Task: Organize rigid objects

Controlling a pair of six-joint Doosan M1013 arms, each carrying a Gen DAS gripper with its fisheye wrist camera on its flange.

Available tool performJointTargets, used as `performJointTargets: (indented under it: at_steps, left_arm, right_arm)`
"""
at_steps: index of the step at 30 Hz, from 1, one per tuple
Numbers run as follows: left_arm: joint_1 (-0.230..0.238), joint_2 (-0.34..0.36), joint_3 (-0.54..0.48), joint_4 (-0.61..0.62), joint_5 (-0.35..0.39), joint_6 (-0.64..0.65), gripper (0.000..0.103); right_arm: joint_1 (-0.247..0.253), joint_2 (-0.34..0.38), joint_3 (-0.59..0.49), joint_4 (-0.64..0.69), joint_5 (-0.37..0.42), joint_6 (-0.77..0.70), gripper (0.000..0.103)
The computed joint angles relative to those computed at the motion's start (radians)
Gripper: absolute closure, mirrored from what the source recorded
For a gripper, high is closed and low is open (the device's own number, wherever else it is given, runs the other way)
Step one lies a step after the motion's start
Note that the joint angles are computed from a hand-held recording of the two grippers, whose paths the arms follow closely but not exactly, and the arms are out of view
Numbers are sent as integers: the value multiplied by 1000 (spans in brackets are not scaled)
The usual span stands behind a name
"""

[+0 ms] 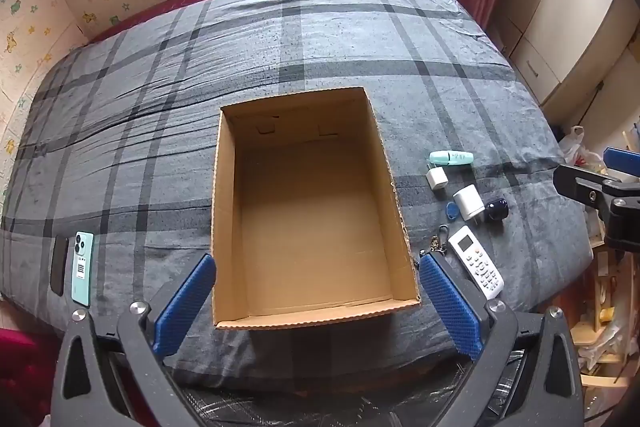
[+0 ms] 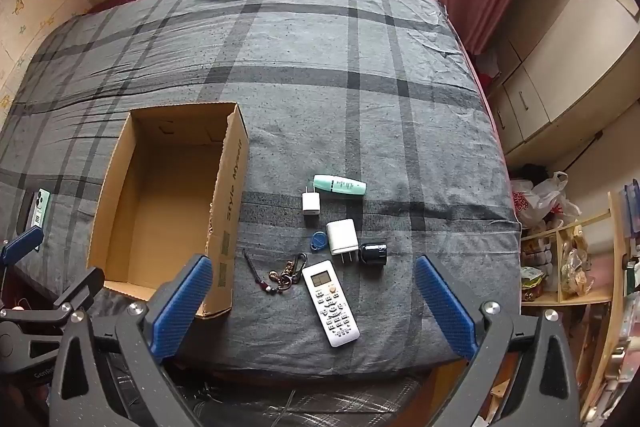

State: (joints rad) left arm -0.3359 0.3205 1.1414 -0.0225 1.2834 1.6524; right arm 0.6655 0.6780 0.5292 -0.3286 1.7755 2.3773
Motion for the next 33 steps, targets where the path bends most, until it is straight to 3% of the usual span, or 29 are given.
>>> performJointTargets:
  at_steps: [33]
  left_arm:
    - [1,-2,-4,8,-1,2,0]
  right_arm:
    - [3,3,-13,2,-5,0,0]
